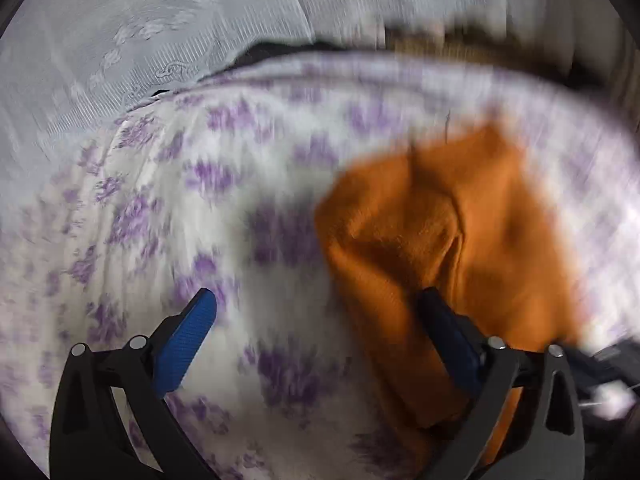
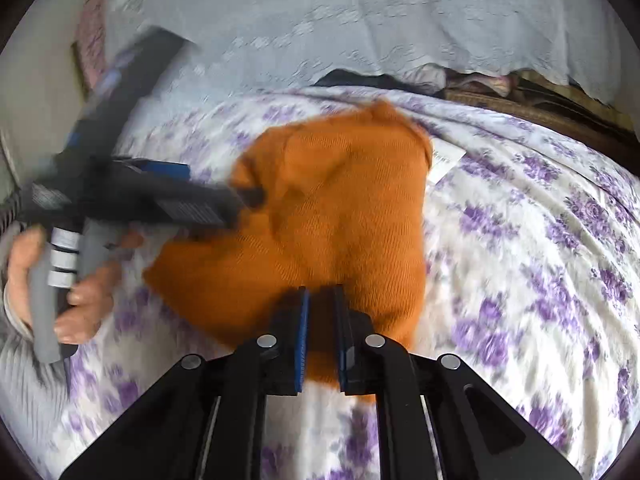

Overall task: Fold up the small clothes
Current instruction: 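Grasp the folded orange bundle with the right tool and lift it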

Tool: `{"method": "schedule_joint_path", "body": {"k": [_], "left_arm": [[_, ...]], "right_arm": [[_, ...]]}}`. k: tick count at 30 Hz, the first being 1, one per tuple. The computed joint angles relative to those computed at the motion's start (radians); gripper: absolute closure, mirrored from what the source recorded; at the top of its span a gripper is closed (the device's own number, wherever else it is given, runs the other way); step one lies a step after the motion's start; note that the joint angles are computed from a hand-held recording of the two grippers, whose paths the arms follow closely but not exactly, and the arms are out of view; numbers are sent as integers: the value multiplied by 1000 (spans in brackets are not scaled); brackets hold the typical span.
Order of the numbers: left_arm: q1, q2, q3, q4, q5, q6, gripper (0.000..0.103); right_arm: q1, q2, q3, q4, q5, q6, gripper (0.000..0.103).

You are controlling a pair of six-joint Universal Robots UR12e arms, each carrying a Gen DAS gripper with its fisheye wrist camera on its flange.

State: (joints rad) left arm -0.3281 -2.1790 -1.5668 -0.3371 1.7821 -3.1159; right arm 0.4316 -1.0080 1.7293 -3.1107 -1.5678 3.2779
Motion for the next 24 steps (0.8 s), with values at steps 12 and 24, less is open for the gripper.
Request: {"method": "schedule_joint_path", "body": {"k": [12, 24], "left_arm": [[41, 75, -101, 122, -209, -172, 4], [34, 23, -61, 28, -287, -144, 4]], "right_arm": [[-73, -26, -32, -23, 129, 109, 88], [-167, 183, -281, 84, 265, 442, 97]]}}
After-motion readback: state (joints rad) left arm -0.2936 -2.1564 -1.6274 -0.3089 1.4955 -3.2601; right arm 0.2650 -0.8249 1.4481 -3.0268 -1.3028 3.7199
